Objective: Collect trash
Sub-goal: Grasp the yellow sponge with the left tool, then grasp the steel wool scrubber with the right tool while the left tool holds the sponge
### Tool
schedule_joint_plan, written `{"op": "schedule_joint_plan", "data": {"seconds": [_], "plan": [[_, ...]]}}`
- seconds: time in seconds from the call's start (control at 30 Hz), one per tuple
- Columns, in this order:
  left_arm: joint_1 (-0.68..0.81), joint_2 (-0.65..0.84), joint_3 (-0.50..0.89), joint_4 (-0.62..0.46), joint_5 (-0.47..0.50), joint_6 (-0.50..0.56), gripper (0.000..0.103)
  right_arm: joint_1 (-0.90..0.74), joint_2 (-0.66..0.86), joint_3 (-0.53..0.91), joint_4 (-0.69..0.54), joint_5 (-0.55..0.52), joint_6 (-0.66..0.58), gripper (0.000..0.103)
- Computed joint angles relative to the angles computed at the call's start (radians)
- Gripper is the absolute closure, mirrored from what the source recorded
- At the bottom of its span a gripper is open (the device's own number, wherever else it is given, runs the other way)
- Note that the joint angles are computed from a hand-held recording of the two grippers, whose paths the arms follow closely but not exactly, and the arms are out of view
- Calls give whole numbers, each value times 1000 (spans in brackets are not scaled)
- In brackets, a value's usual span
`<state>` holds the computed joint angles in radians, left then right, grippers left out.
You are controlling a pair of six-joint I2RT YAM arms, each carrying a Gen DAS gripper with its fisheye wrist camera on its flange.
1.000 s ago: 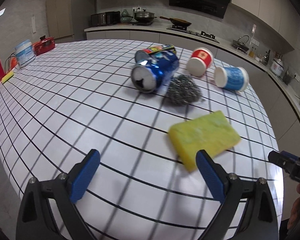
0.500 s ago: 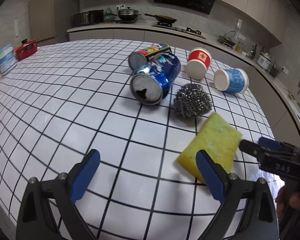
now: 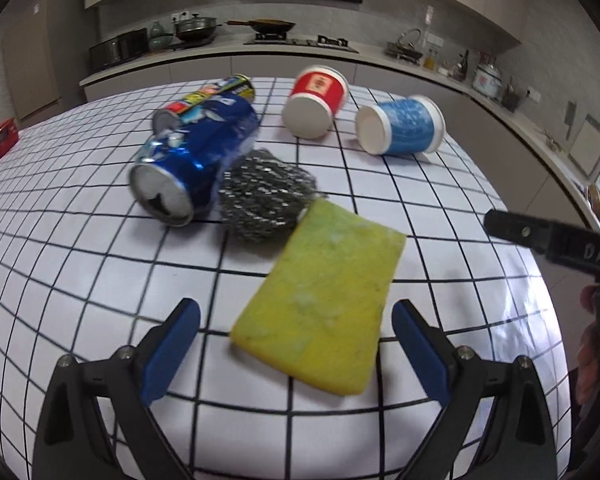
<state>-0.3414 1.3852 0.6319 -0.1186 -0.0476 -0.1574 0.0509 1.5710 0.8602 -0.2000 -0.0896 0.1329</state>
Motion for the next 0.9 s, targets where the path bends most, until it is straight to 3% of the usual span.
{"op": "schedule_joint_plan", "data": {"seconds": [0.1, 0.17, 0.23, 0.3, 0.77, 0.9], "plan": [[-10, 58, 44, -21, 10, 13, 7, -41, -5, 2, -10, -16, -17, 18], [-9, 71, 60, -27, 14, 23, 17, -58, -5, 4, -17, -26, -24, 18], [5, 61, 67, -37, 39, 36, 36, -63, -6, 4, -17, -28, -26, 18], [35, 35, 55, -44, 96, 32, 40, -63, -2, 9, -19, -35, -23, 18], [295, -282, -121, -152, 160, 97, 41, 129, 110, 97, 7, -74, 3, 18], [393, -288, -134, -144, 162, 127, 41, 207, 136, 123, 14, -80, 13, 18]]}}
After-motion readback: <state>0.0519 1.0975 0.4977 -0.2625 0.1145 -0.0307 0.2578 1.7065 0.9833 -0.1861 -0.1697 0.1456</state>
